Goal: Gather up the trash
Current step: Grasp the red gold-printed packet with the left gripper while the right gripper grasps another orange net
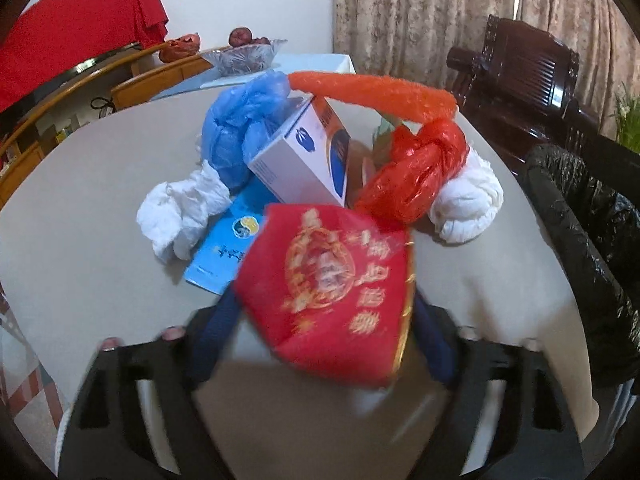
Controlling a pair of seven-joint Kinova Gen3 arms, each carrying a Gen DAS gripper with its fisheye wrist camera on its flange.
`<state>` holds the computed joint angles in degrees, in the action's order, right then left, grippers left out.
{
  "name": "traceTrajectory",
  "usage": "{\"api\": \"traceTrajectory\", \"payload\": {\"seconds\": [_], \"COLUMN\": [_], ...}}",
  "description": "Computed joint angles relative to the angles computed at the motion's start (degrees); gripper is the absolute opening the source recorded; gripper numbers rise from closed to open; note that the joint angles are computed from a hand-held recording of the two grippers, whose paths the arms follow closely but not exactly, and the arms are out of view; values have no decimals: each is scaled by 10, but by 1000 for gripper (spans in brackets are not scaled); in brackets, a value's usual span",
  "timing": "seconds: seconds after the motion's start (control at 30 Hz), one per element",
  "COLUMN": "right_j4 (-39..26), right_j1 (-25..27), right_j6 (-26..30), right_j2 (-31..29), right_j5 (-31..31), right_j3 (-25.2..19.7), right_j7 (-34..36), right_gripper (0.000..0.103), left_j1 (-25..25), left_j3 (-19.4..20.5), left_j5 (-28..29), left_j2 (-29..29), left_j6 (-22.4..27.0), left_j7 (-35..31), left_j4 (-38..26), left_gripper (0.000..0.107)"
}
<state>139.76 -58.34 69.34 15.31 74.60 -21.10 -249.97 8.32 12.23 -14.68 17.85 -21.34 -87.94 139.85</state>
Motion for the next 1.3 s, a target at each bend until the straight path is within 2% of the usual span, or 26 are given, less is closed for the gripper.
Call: {"api": "traceTrajectory", "payload": {"seconds": [0.07,0.13,0.37,0.53,0.63,0.73,0.9,1.3], "right_j4": [0,0,-4,-11,-21,-36,-55,-93], "right_j1": [2,4,12,28,50,70,95,173], "right_j6": [-3,-7,-11,-15,-29,-42,-60,-144], "right_j2": [1,1,-3,-8,-8,3,25,58], "right_j5": [2,4,16,42,77,110,149,223], "right_j3": [1,1,4,10,18,25,31,48], "right_j7": [2,4,15,31,44,56,57,79], "right_gripper": [97,97,97,97,97,97,95,88], "left_j1": [-4,-4,-69,-75,-49,-22,-11,-24], "left_j3": [1,0,32,13,-17,-38,-49,-43], "left_j5": [-2,2,-96,-146,-111,-52,-1,27], "left_j2": [0,-8,-62,-114,-124,-112,-88,-49], "left_j6": [-7,-12,-16,-21,-26,-23,-26,-31], "left_j7": [4,9,104,170,155,122,94,83], "left_j4": [5,11,33,40,32,17,-7,-42], "left_gripper": [73,67,66,66,66,66,66,66]}}
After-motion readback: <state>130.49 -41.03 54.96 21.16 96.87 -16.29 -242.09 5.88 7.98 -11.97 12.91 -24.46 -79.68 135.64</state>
